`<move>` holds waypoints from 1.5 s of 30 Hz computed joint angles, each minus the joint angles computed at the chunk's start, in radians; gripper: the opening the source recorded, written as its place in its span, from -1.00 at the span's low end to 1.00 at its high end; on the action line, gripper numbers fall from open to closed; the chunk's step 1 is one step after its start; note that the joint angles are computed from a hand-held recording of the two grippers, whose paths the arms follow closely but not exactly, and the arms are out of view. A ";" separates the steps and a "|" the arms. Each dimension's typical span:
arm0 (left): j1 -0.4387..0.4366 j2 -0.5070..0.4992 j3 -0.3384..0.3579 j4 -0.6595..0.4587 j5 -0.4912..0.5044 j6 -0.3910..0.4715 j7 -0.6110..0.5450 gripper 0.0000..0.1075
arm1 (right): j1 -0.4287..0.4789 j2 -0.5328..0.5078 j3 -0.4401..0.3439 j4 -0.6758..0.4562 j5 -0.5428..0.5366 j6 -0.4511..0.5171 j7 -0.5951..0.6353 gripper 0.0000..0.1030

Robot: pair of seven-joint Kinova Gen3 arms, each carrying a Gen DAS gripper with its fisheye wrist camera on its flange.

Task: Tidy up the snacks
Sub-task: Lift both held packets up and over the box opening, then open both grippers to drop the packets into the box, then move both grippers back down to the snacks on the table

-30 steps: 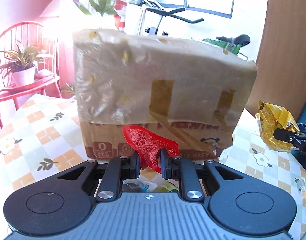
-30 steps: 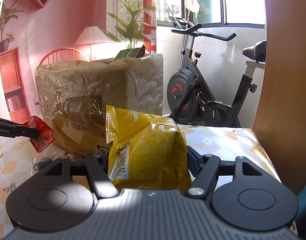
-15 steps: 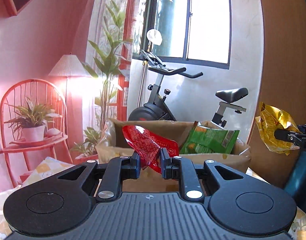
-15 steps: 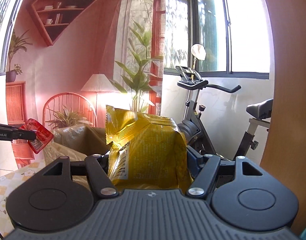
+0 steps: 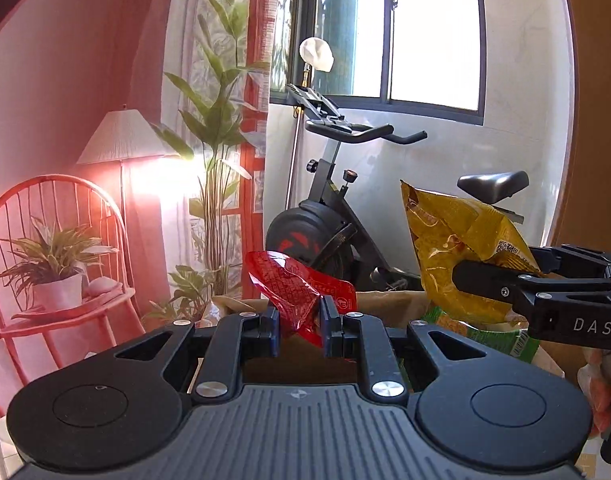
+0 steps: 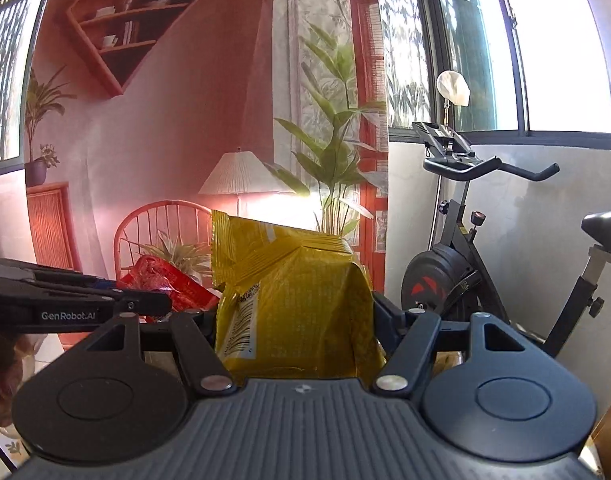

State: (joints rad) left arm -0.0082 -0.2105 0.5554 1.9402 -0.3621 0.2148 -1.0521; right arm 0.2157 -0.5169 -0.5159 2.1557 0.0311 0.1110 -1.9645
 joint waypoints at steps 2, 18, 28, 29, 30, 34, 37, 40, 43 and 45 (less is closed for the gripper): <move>-0.011 0.010 0.011 -0.006 -0.014 0.005 0.003 -0.62 | -0.024 0.019 0.015 -0.001 -0.017 -0.006 -0.016 0.34; 0.173 0.064 -0.136 -0.025 -0.088 0.102 0.023 -0.45 | -0.244 0.083 0.202 -0.039 -0.078 0.164 -0.147 0.54; 0.241 0.010 -0.222 -0.008 0.005 0.093 -0.061 0.04 | -0.175 0.015 0.131 -0.062 0.064 0.262 -0.157 0.64; 0.249 0.002 -0.231 -0.002 0.028 0.093 -0.084 0.05 | -0.178 0.006 0.126 -0.061 0.081 0.272 -0.144 0.64; 0.257 -0.007 -0.241 0.003 0.052 0.093 -0.107 0.05 | -0.186 -0.003 0.129 -0.059 0.090 0.281 -0.133 0.64; 0.286 -0.047 -0.284 0.030 0.155 0.089 -0.192 0.15 | -0.212 -0.052 0.138 -0.033 0.102 0.300 -0.101 0.67; 0.297 -0.086 -0.304 0.064 0.220 0.082 -0.239 0.15 | -0.224 -0.092 0.140 -0.009 0.094 0.303 -0.084 0.68; 0.319 -0.123 -0.332 0.103 0.279 0.072 -0.292 0.15 | -0.229 -0.131 0.135 0.014 0.084 0.305 -0.067 0.68; 0.319 -0.158 -0.338 0.141 0.322 0.060 -0.322 0.16 | -0.235 -0.173 0.130 0.041 0.066 0.303 -0.055 0.68; 0.312 -0.178 -0.336 0.165 0.343 0.052 -0.334 0.16 | -0.236 -0.194 0.124 0.055 0.052 0.302 -0.051 0.68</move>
State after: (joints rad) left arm 0.3039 -0.3884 0.2193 2.1049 -0.0187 0.2669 -1.3859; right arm -0.0200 -0.7109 -0.3916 2.2111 0.0826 0.4128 -2.0155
